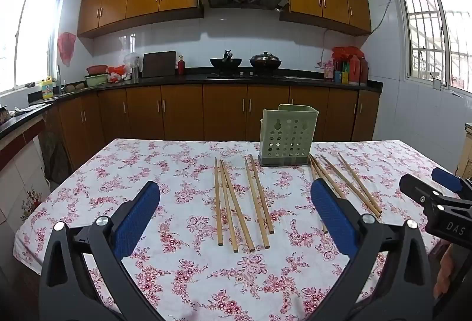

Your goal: Organize utensils

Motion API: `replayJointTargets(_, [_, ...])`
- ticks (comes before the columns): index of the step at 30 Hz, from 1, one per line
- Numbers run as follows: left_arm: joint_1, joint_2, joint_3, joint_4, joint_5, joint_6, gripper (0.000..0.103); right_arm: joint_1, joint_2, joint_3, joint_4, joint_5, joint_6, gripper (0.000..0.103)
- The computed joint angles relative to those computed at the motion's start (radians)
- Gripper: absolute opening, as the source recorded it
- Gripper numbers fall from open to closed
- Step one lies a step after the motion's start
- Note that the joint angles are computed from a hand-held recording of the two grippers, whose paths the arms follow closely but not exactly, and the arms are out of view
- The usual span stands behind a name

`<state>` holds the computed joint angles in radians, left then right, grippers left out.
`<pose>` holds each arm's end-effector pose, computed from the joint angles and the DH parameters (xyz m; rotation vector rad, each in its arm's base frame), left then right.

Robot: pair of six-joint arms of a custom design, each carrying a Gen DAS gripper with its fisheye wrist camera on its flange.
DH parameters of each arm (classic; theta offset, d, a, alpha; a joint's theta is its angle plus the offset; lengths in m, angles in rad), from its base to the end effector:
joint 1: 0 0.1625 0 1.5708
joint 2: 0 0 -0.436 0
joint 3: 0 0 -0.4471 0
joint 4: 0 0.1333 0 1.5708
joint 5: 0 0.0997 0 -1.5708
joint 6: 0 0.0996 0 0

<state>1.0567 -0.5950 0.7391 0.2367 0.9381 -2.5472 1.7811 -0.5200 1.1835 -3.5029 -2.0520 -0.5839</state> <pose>-0.2462 -0.8268 0.2203 0.7135 2.0417 -1.4003 0.2616 -0.8078 0.1727 0.4585 -2.0646 1.4097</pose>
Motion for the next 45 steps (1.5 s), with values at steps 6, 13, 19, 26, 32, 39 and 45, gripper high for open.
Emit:
replayJointTargets(6, [-0.002, -0.003, 0.004, 0.0, -0.001, -0.001, 0.101, 0.0, 0.0, 0.0, -0.001, 0.0, 0.0, 0.099])
replayJointTargets(13, [0.0, 0.005, -0.009, 0.013, -0.004, -0.007, 0.101, -0.001, 0.0, 0.001, -0.002, 0.001, 0.001, 0.099])
replayJointTargets(19, [0.0, 0.005, -0.01, 0.015, -0.003, -0.007, 0.101, -0.001, 0.001, 0.001, -0.002, 0.001, 0.002, 0.099])
replayJointTargets(26, [0.0, 0.004, -0.009, 0.015, -0.001, -0.008, 0.101, -0.001, 0.0, 0.002, -0.001, 0.002, 0.004, 0.099])
replayJointTargets(32, [-0.001, 0.004, -0.009, 0.013, -0.004, -0.006, 0.101, -0.001, 0.0, 0.002, 0.0, 0.002, 0.004, 0.099])
replayJointTargets(39, [-0.001, 0.004, -0.008, 0.013, -0.004, -0.008, 0.101, -0.001, 0.002, 0.001, 0.0, 0.001, 0.005, 0.099])
replayJointTargets(45, [0.0, 0.004, -0.009, 0.013, -0.003, -0.006, 0.101, -0.002, 0.001, 0.001, 0.0, 0.002, 0.007, 0.099])
